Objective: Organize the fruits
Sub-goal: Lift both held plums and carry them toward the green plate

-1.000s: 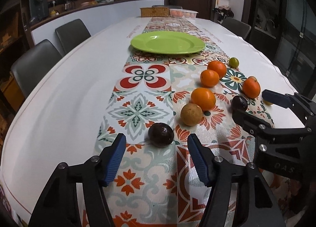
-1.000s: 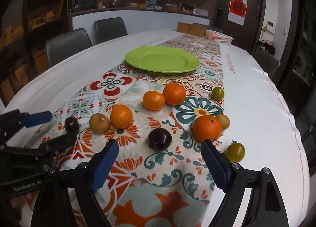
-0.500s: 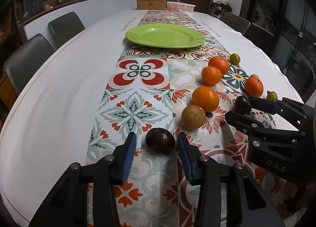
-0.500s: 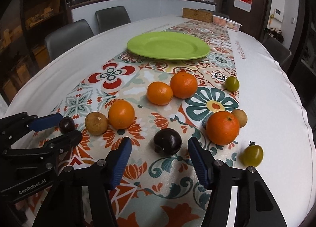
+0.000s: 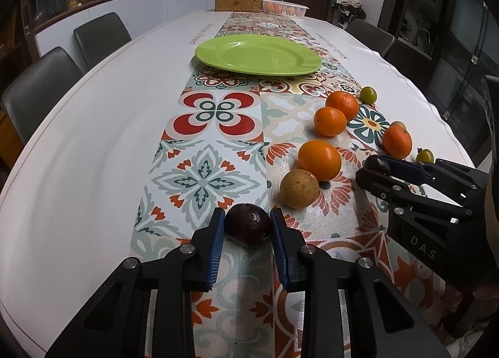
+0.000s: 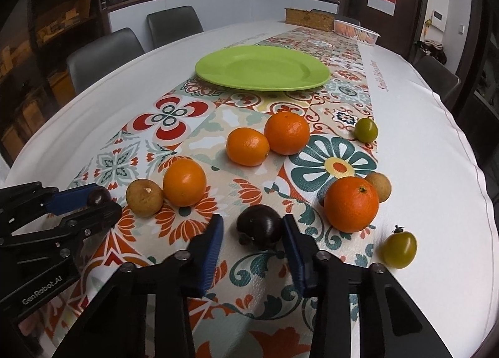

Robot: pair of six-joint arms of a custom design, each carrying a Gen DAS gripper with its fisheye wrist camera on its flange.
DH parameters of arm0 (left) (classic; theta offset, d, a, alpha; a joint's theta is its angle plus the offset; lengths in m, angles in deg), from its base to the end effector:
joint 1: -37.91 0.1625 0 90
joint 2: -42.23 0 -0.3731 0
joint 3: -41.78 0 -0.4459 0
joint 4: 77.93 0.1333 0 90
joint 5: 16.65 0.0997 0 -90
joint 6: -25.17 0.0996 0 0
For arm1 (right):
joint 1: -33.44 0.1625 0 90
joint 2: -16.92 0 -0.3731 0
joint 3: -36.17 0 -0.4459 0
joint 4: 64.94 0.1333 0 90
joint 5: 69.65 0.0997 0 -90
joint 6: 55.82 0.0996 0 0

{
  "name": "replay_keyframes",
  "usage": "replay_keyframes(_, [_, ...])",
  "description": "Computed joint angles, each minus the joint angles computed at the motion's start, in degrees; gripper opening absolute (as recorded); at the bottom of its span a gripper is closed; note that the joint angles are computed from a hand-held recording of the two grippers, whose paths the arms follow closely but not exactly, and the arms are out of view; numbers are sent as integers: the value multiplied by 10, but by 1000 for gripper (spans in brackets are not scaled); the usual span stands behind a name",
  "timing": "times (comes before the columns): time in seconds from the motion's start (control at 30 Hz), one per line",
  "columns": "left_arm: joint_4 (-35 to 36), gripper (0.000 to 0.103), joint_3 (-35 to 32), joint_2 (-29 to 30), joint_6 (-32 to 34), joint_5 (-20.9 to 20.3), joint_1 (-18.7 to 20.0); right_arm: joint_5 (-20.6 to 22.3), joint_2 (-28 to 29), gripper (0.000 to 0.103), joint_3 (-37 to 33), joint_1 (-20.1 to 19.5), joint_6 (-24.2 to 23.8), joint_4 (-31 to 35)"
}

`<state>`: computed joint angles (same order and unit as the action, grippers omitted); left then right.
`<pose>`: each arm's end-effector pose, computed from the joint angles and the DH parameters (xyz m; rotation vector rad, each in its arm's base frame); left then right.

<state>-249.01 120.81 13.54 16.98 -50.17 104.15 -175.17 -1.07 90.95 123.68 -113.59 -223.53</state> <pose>-0.0944 -0.7513 0.0020 -0.0235 2.1984 -0.8963 0.1102 -0.8468 -0.0183 1.1733 -2.3246 0.4791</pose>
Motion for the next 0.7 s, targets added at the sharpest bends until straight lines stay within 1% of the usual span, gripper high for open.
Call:
replay_keyframes(0.03, [0, 29, 0, 0, 1, 0, 0, -1, 1, 31, -1, 0, -2, -1])
replay_keyframes(0.2, [-12, 29, 1, 1, 11, 4, -5, 11, -8, 30, 7, -1, 0, 6])
replay_keyframes(0.3, [-22, 29, 5, -2, 17, 5, -9, 26, -24, 28, 27, 0, -7, 3])
replay_keyframes(0.5, [-45, 29, 14, -6, 29, 10, -20, 49, -52, 28, 68, 3, -24, -20])
replay_keyframes(0.57, [-46, 29, 18, -8, 26, 10, -22, 53, -57, 23, 77, 3, -28, -26])
replay_keyframes(0.63, [-49, 29, 23, -10, 25, 14, -25, 51, -58, 23, 78, 2, -25, -17])
replay_keyframes(0.7, [-53, 29, 28, -11, 25, 19, -29, 54, -64, 23, 82, -2, -5, -8])
